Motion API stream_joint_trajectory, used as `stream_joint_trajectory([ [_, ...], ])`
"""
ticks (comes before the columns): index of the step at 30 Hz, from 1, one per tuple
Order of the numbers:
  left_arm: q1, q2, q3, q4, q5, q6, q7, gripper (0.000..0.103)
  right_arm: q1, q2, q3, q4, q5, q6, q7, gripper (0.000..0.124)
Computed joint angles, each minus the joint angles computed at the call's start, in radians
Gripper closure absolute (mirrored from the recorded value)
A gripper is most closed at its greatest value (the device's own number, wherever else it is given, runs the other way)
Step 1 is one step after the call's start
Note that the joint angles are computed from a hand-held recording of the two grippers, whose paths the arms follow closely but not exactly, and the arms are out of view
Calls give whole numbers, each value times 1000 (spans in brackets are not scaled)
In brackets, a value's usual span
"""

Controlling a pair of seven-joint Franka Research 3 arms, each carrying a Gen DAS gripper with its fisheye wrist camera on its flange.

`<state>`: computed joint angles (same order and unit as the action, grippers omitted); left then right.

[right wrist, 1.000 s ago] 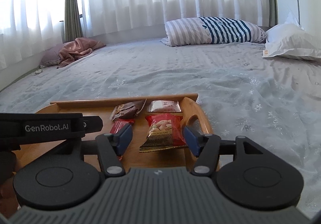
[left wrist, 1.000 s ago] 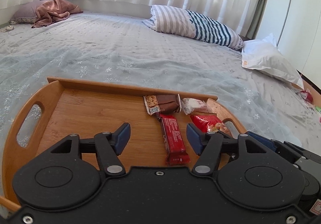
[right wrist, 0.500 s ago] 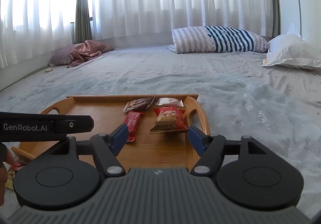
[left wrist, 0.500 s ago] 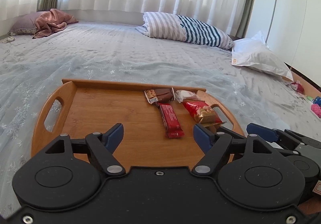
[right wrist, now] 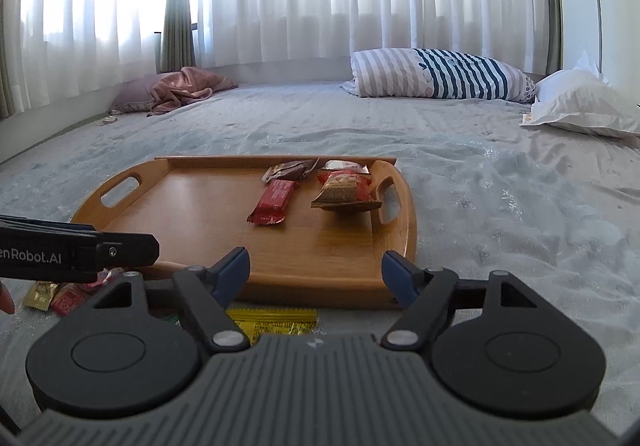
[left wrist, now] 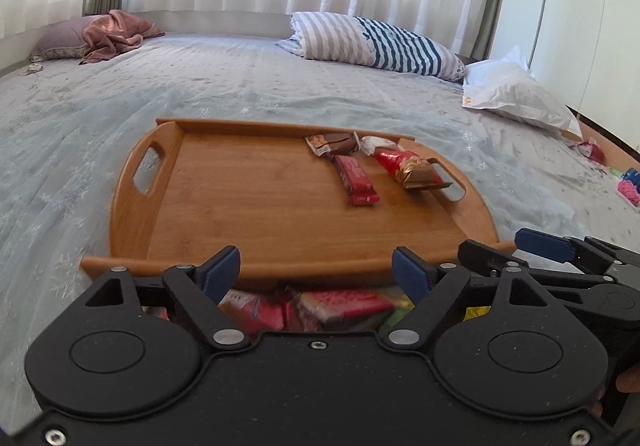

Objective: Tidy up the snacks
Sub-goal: 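Withdraw both grippers from the tray back toward the snack pile, then grasp the dark red bar with the left gripper while the right gripper grasps the green pea bag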

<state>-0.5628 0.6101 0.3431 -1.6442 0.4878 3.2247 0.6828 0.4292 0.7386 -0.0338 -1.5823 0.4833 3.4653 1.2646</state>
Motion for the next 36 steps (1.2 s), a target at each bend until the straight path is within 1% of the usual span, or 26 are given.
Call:
stream_joint_trajectory([
  [1,-15,-9,19,-21,1,8,-8,21,-9,-7,13,-14,-5,8,2,40],
  [4,-94,-26,108,-84,-6,36,-31,21,-36,-27,53,-55,-24,34,10,39],
  [5,-112,-27,126,-94,-13,38,-28,21,-46,-32,66,-66,-32,41,14,38],
  [7,-172,-31,187,-129,-32,50,-30,21,-64,-41,91,-88,-50,55,24,38],
  [9,-219,-36,233,-163,-54,63,-18,22,-72,-49,105,-110,-66,72,30,38],
  [13,-282,-52,283,-225,-97,90,25,28,-66,-61,110,-145,-76,94,32,38],
  [14,-289,-57,286,-236,-108,92,37,29,-70,-64,116,-154,-82,99,35,38],
  [16,-291,-68,280,-251,-129,91,60,38,-80,-69,130,-166,-98,104,43,38],
  [17,-283,-75,269,-258,-139,94,73,40,-87,-71,138,-172,-109,108,48,38],
  [19,-242,-92,217,-264,-149,88,104,51,-92,-74,148,-181,-126,114,56,38],
  [21,-212,-102,180,-266,-166,81,131,58,-88,-75,146,-187,-138,120,54,38],
  [22,-211,-102,176,-267,-178,78,143,58,-83,-76,142,-189,-140,123,51,38],
  [24,-227,-97,191,-270,-204,79,161,58,-80,-76,142,-193,-149,124,46,38],
  [26,-230,-94,192,-267,-225,78,180,58,-84,-77,148,-198,-162,126,44,38],
  [30,-191,-88,148,-247,-257,76,210,59,-80,-76,150,-201,-172,130,40,38],
  [32,-188,-78,145,-233,-266,69,219,59,-83,-76,155,-203,-182,129,39,38],
  [34,-195,-66,154,-219,-269,62,221,62,-83,-77,157,-203,-187,130,37,38],
  [36,-184,-61,143,-207,-267,57,222,66,-81,-77,157,-203,-195,130,32,41],
])
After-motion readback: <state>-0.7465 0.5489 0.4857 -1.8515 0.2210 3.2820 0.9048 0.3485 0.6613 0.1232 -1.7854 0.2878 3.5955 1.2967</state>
